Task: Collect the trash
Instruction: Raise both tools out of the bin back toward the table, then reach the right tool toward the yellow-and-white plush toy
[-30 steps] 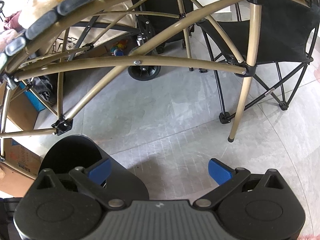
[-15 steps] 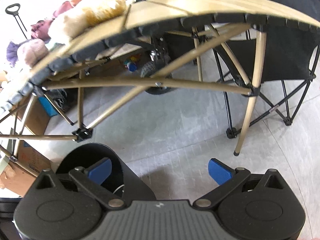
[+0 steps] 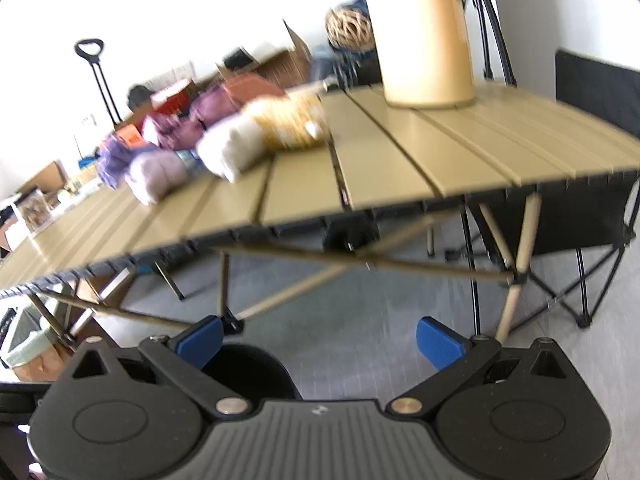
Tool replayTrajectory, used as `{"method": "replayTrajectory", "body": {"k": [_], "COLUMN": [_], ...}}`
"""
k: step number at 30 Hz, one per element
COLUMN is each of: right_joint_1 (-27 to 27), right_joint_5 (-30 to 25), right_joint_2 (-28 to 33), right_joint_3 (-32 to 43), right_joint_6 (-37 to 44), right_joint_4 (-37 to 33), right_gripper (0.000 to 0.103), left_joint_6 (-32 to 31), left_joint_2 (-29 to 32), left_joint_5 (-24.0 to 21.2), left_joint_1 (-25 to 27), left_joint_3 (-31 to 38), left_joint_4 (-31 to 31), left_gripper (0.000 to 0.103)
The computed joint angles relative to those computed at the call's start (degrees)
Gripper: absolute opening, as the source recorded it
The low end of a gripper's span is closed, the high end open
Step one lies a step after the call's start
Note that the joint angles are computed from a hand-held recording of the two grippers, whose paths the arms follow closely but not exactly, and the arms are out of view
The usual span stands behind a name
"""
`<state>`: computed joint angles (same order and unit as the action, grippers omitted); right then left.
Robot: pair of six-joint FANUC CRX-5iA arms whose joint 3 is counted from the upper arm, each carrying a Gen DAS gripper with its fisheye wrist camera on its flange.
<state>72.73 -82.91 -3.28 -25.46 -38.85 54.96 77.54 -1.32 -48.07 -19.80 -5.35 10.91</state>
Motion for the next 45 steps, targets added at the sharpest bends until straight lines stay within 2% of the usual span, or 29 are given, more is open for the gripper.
{"method": "replayTrajectory", "body": {"k": [7, 10, 17, 20, 29, 45], "right_joint_1": [-0.6, -1.9, -6.1, -8.5, -16.8, -27.3], "right_joint_5": [-2.9, -2.7, -1.8, -0.8, 4.5, 16.8], "right_joint_2": [1.1, 1.4, 2.2, 2.1, 2.3, 5.3], "right_joint_3": [1.2, 1.8, 3.4, 3.7, 4.7, 8.4], "right_joint_6": [3.9, 6.9, 12.6, 14.9, 20.3, 23.7], "right_joint_4": [7.6, 10.7, 16.4, 18.0, 18.1, 14.6], "right_gripper": [0.103, 0.103, 0.103, 0.103, 0.103, 0.103], "left_joint_6": [-8.4, -9.6, -9.8, -7.7, -6.4, -5.9], "left_joint_2": [-3.3, -3.6, -0.7, 1.2, 6.9, 15.6], "left_joint_5": [7.0, 10.0, 13.5, 13.9, 14.1, 10.4], "left_joint_1": [1.7, 1.2, 0.4, 0.1, -0.3, -0.2], "left_joint_3": [-3.7, -3.6, 0.1, 3.1, 9.4, 18.8], "left_joint_4": [8.6, 9.1, 9.3, 7.3, 7.5, 9.4], "left_gripper": [0.103, 0.103, 0.103, 0.103, 0.103, 0.103]}}
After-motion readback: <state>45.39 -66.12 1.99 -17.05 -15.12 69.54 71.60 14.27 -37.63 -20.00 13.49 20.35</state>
